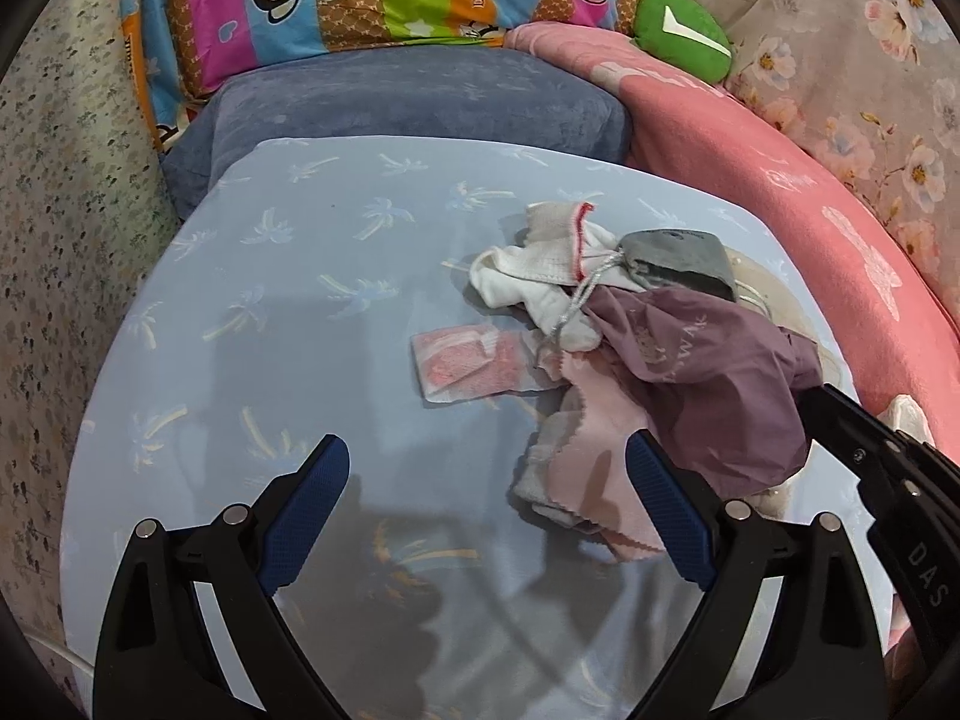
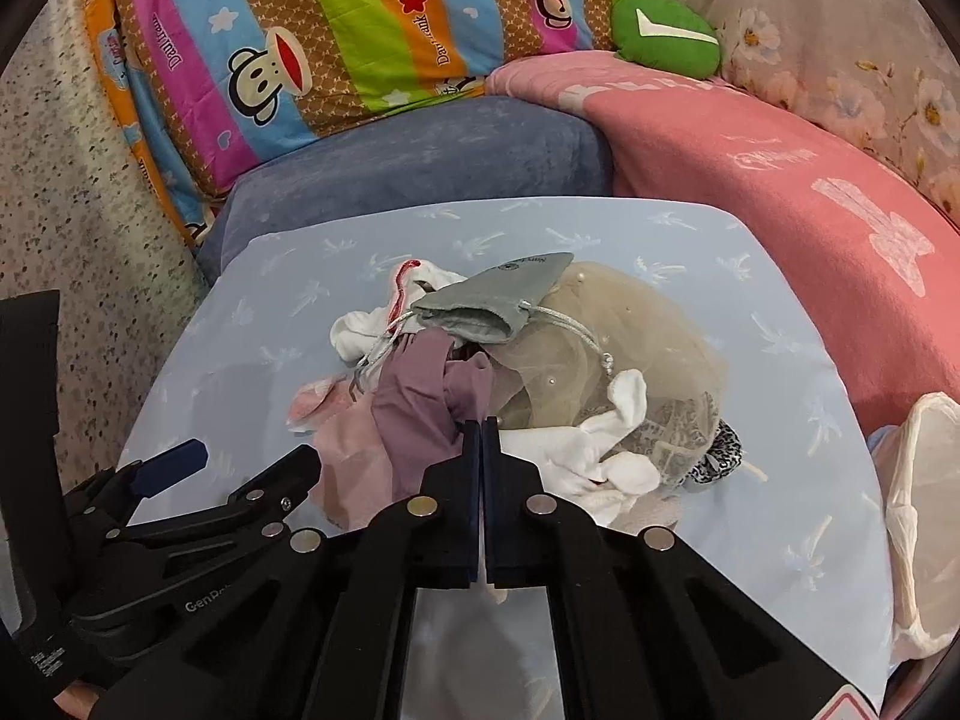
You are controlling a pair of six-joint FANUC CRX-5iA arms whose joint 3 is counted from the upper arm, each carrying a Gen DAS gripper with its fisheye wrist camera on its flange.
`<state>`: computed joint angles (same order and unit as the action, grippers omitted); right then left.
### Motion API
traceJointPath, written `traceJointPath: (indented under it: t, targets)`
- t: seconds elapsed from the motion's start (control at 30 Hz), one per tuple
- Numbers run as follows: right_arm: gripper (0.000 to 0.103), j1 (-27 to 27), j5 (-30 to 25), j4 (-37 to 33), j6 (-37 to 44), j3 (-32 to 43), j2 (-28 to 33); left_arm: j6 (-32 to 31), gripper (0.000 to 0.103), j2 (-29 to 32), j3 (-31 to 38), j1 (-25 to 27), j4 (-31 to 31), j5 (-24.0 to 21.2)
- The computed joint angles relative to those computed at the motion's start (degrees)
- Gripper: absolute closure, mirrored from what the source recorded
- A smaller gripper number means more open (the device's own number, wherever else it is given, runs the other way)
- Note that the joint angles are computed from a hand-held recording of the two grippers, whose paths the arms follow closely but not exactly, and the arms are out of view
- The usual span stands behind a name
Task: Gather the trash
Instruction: 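Reach the left gripper to the purple bag and close on it, then lift the purple bag with the left gripper toward the wastebasket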
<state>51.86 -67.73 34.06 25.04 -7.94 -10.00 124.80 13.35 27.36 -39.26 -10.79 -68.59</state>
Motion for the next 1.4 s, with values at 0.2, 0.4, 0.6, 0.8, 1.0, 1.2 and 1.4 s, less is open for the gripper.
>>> traceJointPath:
  t: [0.2, 0.4, 0.6, 0.8, 1.0, 1.2, 1.4]
  targets:
    - [0.103, 2.2, -2.3, 3.5, -3.6, -2.2, -3.9, -3.3, 0.040, 2.4, 0.8, 0.2, 4.3, 1.4]
    - [0.103, 4.7, -4.7, 7.3, -5.6, -3.2, -6.8, -5.5, 0.078, 2.7, 0.9, 0.3, 6.3, 1.8]
    - [0.103, 6.8, -6.9, 11.6, -8.0, -3.4, -9.4, -6.4, 0.100, 1.7, 1.8, -0.4, 6.9, 2.0]
    - [0.103, 8.2, -9.9, 15.8, -9.0, -2.8, -11.9, -7.1, 0.100, 1.2, 4.5, -1.6, 6.8, 2.2]
    - [0.103, 9.8, -12.9, 20.6, -9.2, -2.2, -13.9, -8.3, 0.101, 1.5, 8.2, -3.6, 5.8, 2.5]
    - [0.103, 10.6, -16.5, 24.5, -10.1, -2.7, -16.9, -8.9, 0.100, 2.6, 10.8, -5.0, 5.6, 2.5]
    - [0.103, 10.9, -20.5, 26.9, -12.0, -4.2, -20.4, -10.1, 0.094, 4.7, 11.5, -6.1, 6.2, 1.1]
